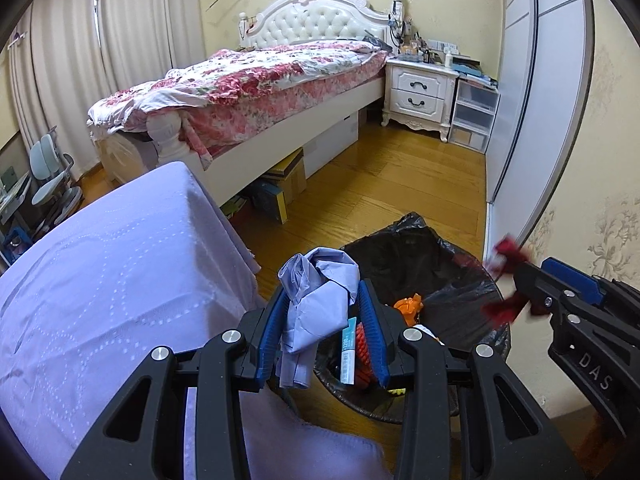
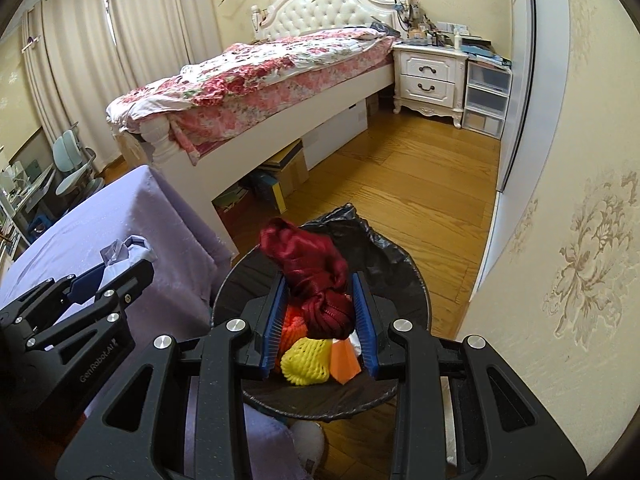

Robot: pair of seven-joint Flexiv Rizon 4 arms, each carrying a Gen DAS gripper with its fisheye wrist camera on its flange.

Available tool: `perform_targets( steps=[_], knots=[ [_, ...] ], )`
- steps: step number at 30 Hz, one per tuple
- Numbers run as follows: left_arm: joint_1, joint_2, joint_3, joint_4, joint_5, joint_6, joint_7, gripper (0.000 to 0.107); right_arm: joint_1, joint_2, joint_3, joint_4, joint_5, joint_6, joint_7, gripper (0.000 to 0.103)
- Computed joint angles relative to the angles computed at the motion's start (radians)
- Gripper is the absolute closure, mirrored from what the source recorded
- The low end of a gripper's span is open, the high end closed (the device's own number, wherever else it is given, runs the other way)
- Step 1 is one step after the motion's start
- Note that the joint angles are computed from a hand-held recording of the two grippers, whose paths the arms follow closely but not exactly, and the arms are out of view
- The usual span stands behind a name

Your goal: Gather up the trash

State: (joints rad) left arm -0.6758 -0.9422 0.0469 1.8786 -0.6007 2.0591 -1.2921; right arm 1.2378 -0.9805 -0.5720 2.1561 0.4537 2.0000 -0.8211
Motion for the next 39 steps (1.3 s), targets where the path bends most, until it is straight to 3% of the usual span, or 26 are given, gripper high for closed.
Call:
perform_targets(
  steps=[10, 14, 17, 23, 34, 39],
  knots=[
    [-0.078, -0.036, 0.085, -0.091, -0.046, -0.114, 0.006, 0.067, -0.045, -0.011, 0.015, -0.016, -0.002, 0.002, 0.003, 0.071],
    [-0.098, -0.045, 0.113, -0.101, -0.043, -0.123, -0.019, 0.044, -0.045, -0.017, 0.013, -0.016, 0.001, -0.002, 0.009, 0.070],
    [-0.118, -0.051, 0.134, -0.105, -0.050, -0.116, -0.032, 0.032, -0.043, -0.021, 0.006, -0.013, 0.006, -0.007, 0.018, 0.064],
    [-0.144, -0.055, 0.167, -0.111, -0.066, -0.132, -0.038, 0.030, -0.033, -0.024, -0.005, -0.005, 0.004, -0.015, 0.040, 0.056],
    [-0.117, -0.037, 0.146, -0.086, -0.037, -0.108, -0.058, 0.026, 0.028, -0.042, -0.063, 0.023, 0.009, -0.029, 0.071, 0.037],
    [-0.108, -0.028, 0.137, -0.074, -0.040, -0.098, -0.056, 0.026, 0.043, -0.040, -0.077, 0.034, 0.001, -0.036, 0.092, 0.036]
  ],
)
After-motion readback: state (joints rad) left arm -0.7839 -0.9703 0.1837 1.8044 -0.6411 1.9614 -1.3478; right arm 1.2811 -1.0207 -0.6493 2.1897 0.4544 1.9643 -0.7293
